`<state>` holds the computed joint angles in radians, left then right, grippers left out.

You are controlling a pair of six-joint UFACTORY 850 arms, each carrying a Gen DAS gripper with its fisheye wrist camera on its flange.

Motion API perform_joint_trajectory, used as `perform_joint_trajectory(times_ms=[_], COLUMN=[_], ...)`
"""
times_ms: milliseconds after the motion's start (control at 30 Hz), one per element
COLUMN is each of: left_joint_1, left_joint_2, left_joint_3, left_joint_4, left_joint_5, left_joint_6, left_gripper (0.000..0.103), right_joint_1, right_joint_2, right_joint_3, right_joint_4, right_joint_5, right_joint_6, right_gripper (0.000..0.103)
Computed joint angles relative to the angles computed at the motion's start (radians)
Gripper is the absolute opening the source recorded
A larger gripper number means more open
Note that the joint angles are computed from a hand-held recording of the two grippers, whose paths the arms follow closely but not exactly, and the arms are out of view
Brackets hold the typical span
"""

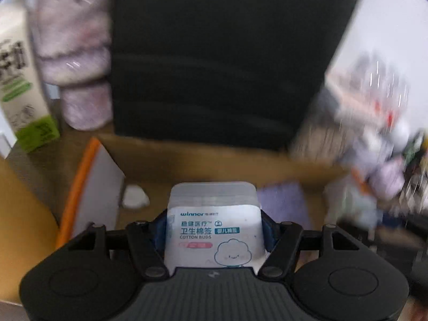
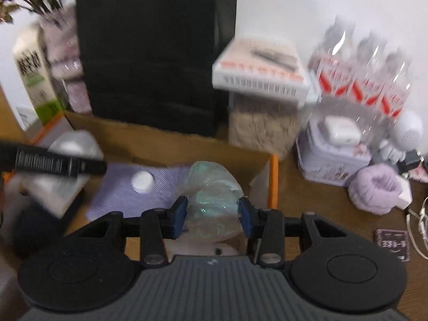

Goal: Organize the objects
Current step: 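Carry the cotton-bud box and plastic bag into the red box and release both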

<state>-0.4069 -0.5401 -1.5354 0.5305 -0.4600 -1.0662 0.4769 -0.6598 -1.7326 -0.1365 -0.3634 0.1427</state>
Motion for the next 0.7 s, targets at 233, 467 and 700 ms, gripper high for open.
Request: perform_joint_trajectory(times_ms=[233, 467, 700], left_joint_1=[-0.029, -0.089, -0.167], left_joint_2=[0.007, 0.127, 0.322], left_joint_3=[0.014, 0.120, 0.232], left_joint_4=[-0.088, -0.003, 0.208], left_joint_5=[-0.043, -0.076, -0.143], left_joint_6=[0.128, 0.129, -0.110], left_gripper=[0.066, 0.068, 0.074], right_joint_1=[-0.009, 0.001, 0.018], right_joint_2=[-0.051, 0.065, 0.282], right_joint_3=[-0.053, 0.052, 0.256], right_joint_4=[-0.057, -0.212, -0.448], right_joint_5=[0.039, 0.114, 0.130], right_joint_6=[0.087, 0.240, 0.437], right_gripper=[0.075, 0.091, 0.103])
